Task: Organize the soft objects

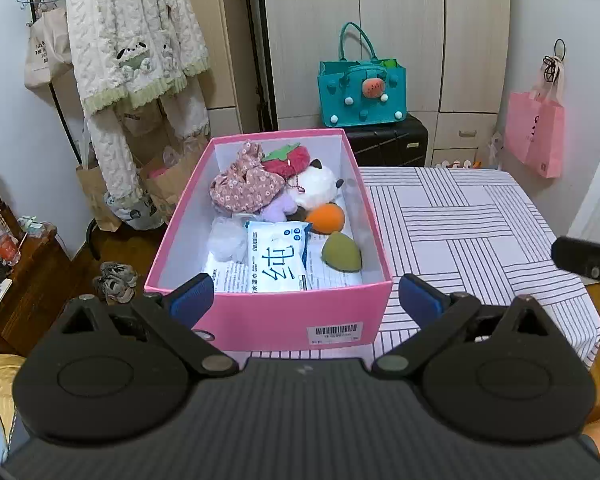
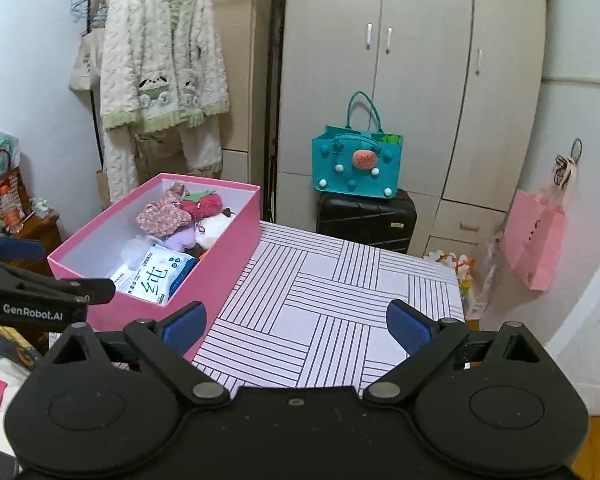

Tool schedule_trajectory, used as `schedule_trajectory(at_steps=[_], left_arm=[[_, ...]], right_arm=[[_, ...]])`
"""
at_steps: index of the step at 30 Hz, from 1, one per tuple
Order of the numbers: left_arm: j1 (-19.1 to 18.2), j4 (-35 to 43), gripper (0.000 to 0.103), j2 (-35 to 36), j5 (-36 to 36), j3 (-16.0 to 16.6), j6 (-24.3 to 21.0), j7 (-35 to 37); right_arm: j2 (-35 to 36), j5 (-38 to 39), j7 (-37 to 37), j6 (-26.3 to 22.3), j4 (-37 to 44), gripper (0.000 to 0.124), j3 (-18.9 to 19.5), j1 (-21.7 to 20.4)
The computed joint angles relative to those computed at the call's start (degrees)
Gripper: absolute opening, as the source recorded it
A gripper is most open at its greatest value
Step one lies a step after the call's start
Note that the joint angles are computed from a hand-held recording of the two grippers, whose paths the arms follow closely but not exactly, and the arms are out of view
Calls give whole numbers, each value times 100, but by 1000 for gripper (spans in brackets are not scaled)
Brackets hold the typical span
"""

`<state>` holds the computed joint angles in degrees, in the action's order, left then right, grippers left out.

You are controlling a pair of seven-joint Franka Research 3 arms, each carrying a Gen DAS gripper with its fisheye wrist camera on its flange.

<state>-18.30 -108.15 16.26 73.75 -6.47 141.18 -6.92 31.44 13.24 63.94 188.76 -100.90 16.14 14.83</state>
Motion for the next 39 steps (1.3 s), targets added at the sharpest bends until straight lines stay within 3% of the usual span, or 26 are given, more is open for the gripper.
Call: schedule_trajectory(at_steps=[3,7,12,20,31,39], left_arm=[[4,-11,100,-4,2,3,32,9],[-23,-17,100,0,73,2,14,-29],[-79,-79,100,-10,394,11,9,-331],[-172,-183,100,14,1135,-28,-192,-1100],[-181,-307,100,-29,1583,-109,-326,-1495],[-143,-422,100,-87,1601,-158,-422,-1587]], right_arm=[[-39,64,83,142,-86,98,-162,136],[-81,276,225,290,-143,98,-1027,915],[-119,343,305,405,-269,98,-1119,1002],[-133,760,202,1197,-614,98,-1464,1403],[-77,711,135,1708,-757,98,-1062,1090],[-14,937,72,1727,-732,99,-1136,1197]])
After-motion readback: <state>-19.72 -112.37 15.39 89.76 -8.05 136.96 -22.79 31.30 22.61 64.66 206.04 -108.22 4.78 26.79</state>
